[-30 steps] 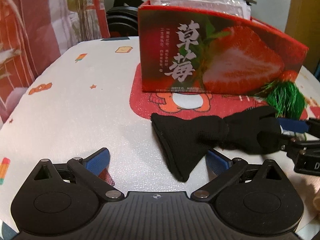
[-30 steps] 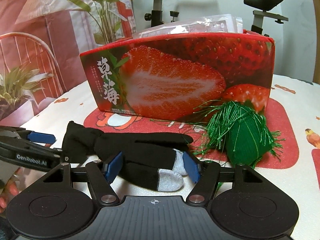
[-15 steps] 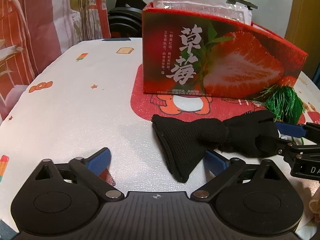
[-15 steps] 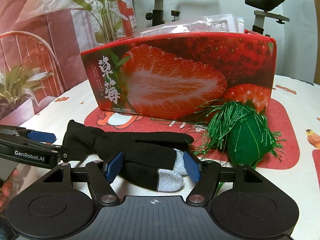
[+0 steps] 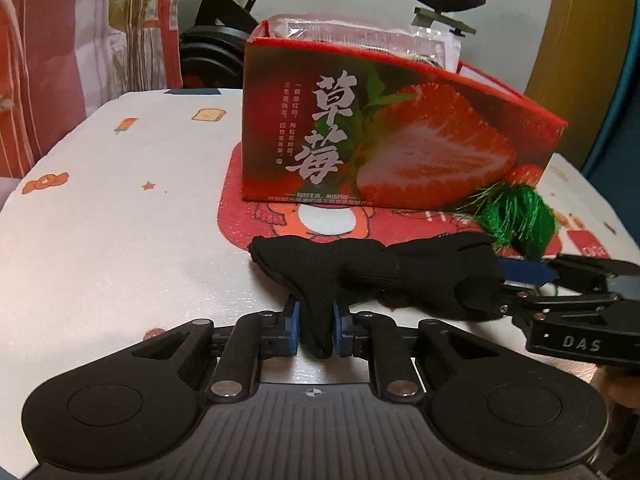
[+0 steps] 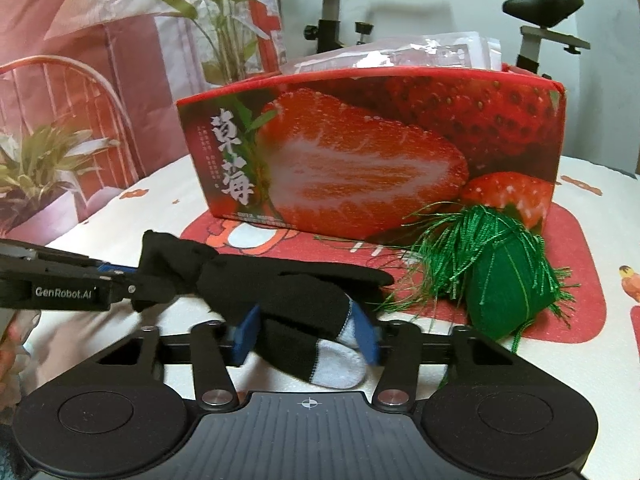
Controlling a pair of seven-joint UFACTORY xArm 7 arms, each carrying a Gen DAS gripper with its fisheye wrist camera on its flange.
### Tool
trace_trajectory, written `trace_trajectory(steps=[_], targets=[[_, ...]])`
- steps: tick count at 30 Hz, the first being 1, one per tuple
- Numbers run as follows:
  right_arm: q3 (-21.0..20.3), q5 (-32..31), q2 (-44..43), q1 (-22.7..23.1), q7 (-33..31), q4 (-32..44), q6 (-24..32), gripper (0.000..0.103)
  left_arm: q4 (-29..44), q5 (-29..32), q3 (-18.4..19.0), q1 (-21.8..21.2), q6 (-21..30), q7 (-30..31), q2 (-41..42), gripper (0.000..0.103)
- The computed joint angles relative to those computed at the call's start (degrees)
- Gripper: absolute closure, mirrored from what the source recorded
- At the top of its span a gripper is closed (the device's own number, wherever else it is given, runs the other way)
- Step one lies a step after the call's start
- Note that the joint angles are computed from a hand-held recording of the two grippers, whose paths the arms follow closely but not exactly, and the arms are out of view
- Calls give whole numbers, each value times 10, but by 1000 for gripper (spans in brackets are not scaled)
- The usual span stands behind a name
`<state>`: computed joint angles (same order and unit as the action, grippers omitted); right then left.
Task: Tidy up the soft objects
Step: 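Close the left gripper on the black glove while the right gripper grips it too, then lift the black glove with both grippers and lower it into the red box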
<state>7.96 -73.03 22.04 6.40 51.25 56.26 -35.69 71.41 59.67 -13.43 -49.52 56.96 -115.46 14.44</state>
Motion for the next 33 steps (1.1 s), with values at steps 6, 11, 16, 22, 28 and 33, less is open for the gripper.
trace_trajectory(steps=[6, 11, 16, 22, 28, 33], targets=[[-2, 7, -10, 7, -35, -16, -6, 84, 7, 19, 0, -7, 7, -3, 1, 88], [-2, 14, -18, 4, -41, -28, -11, 80, 2, 39, -4, -10, 9, -24, -11, 88], [2, 42, -38, 2, -68, -52, -5, 68, 8, 50, -11, -19, 46, -39, -15, 88], [3, 120, -78, 12, -175, -109, -28, 50, 4, 48, -18, -18, 65, -56, -24, 88], [12, 107, -78, 19, -205, -100, -6, 50, -1, 50, -23, -17, 74, -68, -28, 88], [30, 63, -61, 14, -165, -62, 34, 51, -8, 60, -26, -14, 70, -77, -33, 88]])
